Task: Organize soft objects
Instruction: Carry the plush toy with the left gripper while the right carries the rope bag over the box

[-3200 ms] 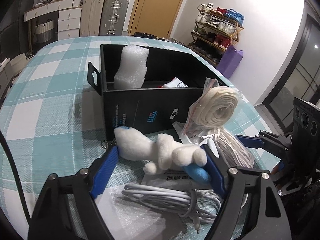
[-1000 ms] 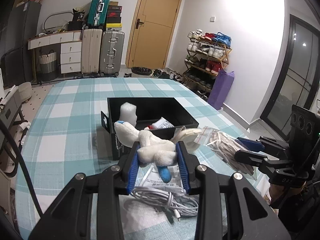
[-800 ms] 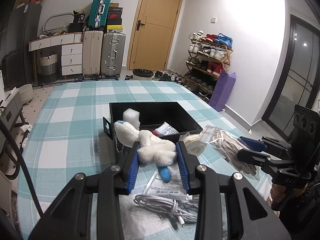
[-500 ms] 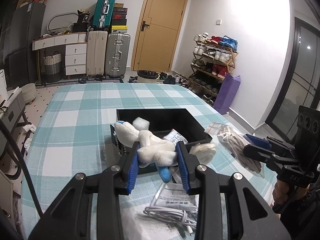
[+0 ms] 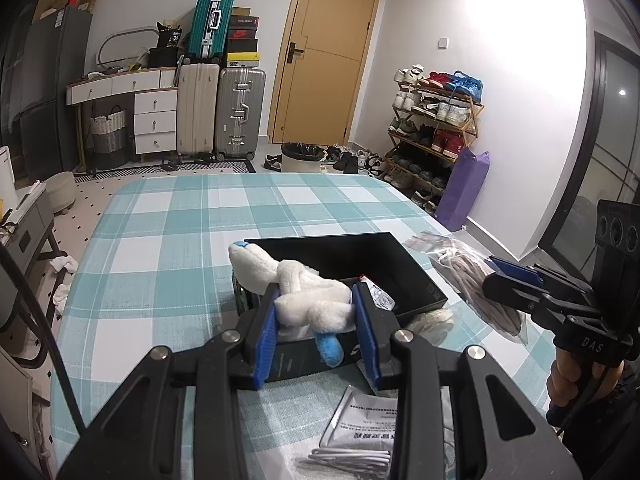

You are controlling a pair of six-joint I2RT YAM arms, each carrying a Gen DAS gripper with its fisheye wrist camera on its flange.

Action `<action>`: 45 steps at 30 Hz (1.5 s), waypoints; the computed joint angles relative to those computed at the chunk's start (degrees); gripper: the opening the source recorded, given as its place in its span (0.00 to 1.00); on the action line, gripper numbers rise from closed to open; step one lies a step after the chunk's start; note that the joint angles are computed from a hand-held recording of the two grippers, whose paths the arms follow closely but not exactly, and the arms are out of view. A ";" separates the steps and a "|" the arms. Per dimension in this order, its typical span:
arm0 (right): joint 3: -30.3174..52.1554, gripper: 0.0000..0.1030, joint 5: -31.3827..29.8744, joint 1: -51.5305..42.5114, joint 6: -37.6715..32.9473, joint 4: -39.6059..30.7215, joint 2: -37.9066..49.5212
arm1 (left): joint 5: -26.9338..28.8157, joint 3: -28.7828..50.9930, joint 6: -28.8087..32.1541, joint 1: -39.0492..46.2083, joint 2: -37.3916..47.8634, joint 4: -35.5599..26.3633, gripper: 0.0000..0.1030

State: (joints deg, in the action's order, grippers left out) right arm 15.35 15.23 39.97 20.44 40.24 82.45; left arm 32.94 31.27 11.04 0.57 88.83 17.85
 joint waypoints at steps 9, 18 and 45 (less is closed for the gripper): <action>5.18 0.35 -4.59 -4.23 -1.13 -1.26 5.24 | -1.19 4.14 -0.53 -0.91 4.93 -0.40 0.33; 10.22 0.35 -8.06 -7.81 -2.04 -2.18 10.59 | -0.42 7.44 -0.17 -4.26 9.48 -1.01 0.33; 19.14 0.35 -11.73 -11.26 -5.02 -4.60 20.86 | -4.29 13.46 2.16 -8.11 16.33 -7.20 0.34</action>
